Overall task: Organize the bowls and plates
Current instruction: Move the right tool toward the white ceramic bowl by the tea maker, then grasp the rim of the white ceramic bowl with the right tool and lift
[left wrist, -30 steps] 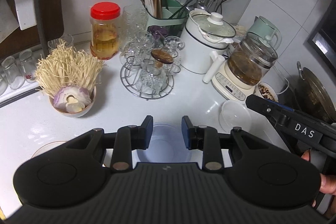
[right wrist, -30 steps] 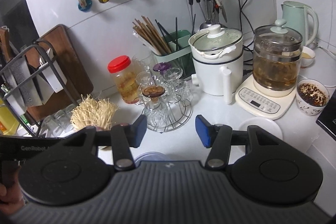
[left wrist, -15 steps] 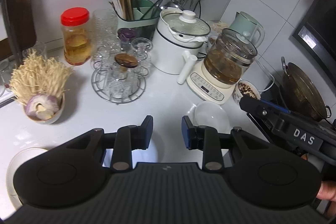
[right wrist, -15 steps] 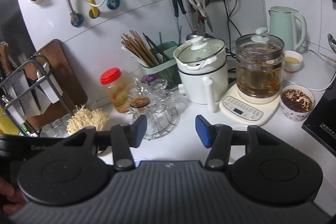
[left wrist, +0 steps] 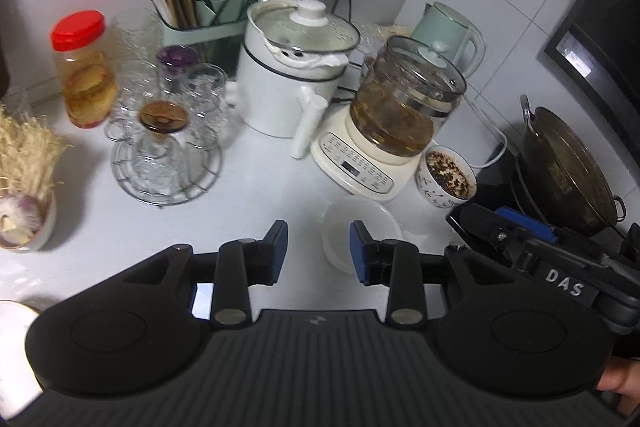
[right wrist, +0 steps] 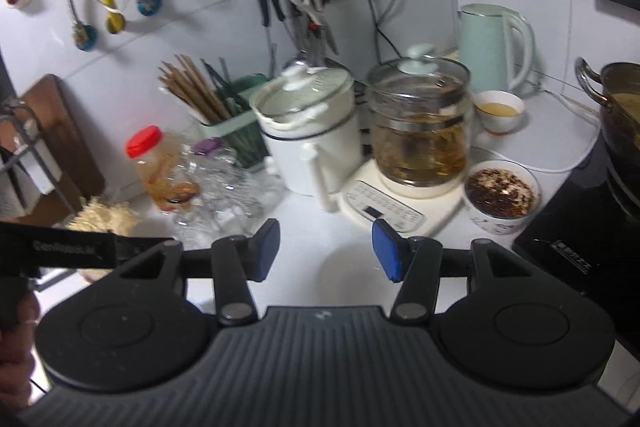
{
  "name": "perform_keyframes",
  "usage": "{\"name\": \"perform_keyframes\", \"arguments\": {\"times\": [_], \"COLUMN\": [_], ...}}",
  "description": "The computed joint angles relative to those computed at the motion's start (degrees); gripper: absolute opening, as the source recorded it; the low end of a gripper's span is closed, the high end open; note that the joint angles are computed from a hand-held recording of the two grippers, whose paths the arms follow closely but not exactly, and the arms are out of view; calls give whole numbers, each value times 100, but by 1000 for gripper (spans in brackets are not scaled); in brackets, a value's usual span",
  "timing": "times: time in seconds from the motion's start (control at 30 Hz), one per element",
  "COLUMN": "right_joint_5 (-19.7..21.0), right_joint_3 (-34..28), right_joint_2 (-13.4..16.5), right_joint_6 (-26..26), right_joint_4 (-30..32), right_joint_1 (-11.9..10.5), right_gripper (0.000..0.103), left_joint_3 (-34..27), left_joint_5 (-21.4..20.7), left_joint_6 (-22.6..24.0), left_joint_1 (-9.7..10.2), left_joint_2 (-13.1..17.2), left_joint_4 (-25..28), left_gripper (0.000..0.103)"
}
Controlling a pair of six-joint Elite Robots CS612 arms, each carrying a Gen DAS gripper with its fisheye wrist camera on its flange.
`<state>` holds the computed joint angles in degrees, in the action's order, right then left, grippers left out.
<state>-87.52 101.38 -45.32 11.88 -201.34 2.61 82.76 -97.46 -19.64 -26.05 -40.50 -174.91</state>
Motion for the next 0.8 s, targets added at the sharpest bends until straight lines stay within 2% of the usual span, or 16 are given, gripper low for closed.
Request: {"name": "perform_keyframes", "arguments": {"times": [0.23, 0.5, 0.7, 0.8], "right_joint_5": [58, 493, 784, 756], "right_joint_3": [-66, -228, -466, -620], "right_joint_2": [150, 353, 567, 684], "right_joint_6": [194, 569, 810, 875], "right_joint_4": [212, 566, 883, 1090], "right_joint_1": [-145, -374, -506, -541], "right_gripper": [55, 55, 55, 54], "left_joint_3": [-249, -703, -1121, -1434], "left_joint_5": [96, 58, 141, -78], "left_joint_6": [125, 45, 311, 294], "left_joint_1": [-85, -55, -66, -55], "left_joint_2": [151, 476, 752, 962], "left_joint_4": [348, 710, 1085, 1421], "left_gripper": [50, 53, 55, 55]}}
